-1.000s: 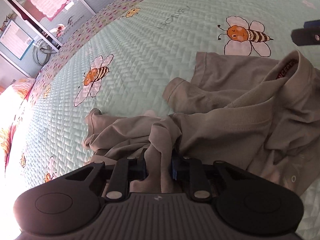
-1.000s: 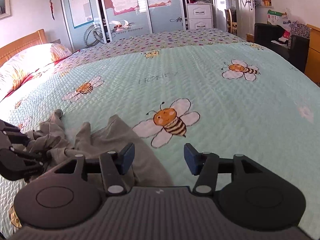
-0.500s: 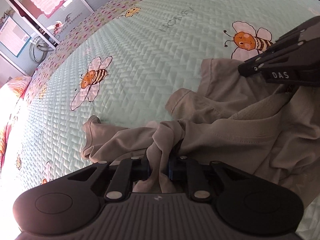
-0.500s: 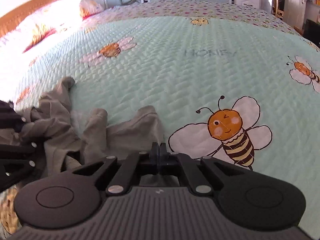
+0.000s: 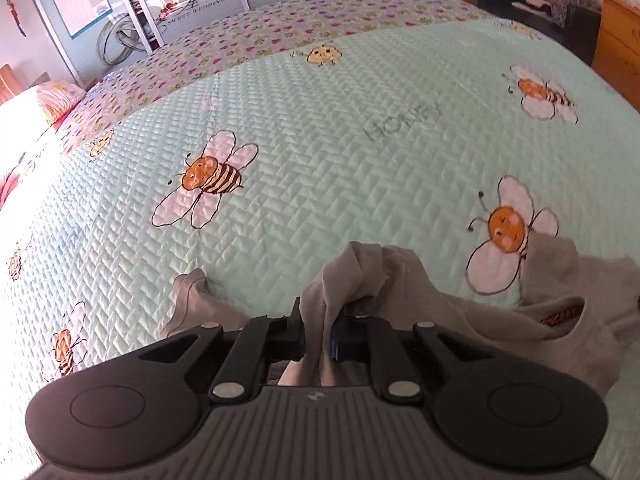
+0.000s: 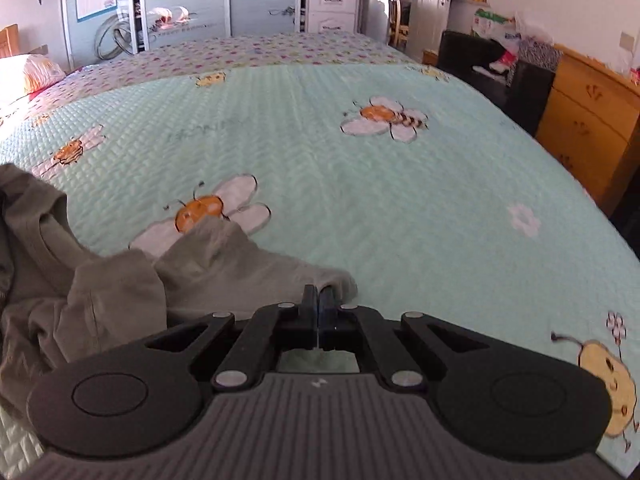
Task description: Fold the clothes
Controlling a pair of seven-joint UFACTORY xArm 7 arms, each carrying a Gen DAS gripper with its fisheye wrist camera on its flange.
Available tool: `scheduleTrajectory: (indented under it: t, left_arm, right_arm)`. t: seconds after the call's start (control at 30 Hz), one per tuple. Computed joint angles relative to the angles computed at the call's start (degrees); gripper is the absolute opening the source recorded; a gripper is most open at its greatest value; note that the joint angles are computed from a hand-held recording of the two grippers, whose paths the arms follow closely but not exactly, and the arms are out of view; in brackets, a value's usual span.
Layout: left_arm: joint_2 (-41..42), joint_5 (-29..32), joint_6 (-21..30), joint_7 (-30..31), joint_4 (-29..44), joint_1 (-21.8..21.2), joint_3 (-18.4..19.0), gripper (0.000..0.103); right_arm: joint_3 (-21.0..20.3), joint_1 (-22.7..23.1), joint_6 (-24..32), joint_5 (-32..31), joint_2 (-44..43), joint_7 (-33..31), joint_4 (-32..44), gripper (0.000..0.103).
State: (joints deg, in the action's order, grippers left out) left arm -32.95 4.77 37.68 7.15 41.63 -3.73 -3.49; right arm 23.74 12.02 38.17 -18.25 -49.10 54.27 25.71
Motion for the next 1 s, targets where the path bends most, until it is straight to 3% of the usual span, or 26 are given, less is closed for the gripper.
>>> scheduleTrajectory:
  t: [0.1,0.2,0.27,0.33,0.47,0.63,0.8,0.87,1.0]
  left_arm:
    - [-2.8,-3.8,-0.2,2.6,-1.4,-4.4,0.5,0.01]
    - [-5.1,-4.2,0.2,4.3,-3.8,-7.0,-1.5,0.01]
    - [-6.3,-2.2,0.1,4.4,-6.2,-7.1,-3.7,0.01]
    - [-6.9,-0.7,0.7,4.6,-8.4,-7.5,-4.8,0.01]
    - [-9.5,1.5,2.0,4.8,-13.2,-6.1,-3.8,0.01]
    - [-14.2,2.8,4.5,6.5,-16.6,-3.4,-1.1,0.011]
    - [-15.4,1.2,12.0,6.7,-13.8,-1.5,0.4,0.011]
    - [-17.2,-0.7,11.9,7.0,-13.7,-1.6,2.1,0.011]
    - [-19.6,-2.8,0.9,5.1,-16.8,-0.4,2.7,0.01]
  right_arm:
    - [-1.9,3.0,2.4,4.2,-2.7,1.3,-3.1,0.0]
    - [-2.1,5.2,4.2,6.8,-7.2,3.3,-5.5,0.008]
    - [-1.0,4.9,3.1,6.2,-9.7,4.5,-6.0,0.022]
    - [0.5,4.0,1.6,4.6,-11.1,4.8,-5.6,0.043]
    - [1.4,3.6,-4.6,1.8,-8.9,1.8,-4.2,0.057]
    - [-5.3,10.8,-21.4,4.6,0.8,-9.0,-4.3,0.072]
    - [-6.0,14.4,-25.1,6.9,12.7,-19.1,1.8,0.072]
    - [-0.6,9.1,-25.8,5.9,12.8,-16.1,3.3,0.072]
    - [9.0,-2.0,-27.7,2.5,11.7,-8.5,6.1,0.072]
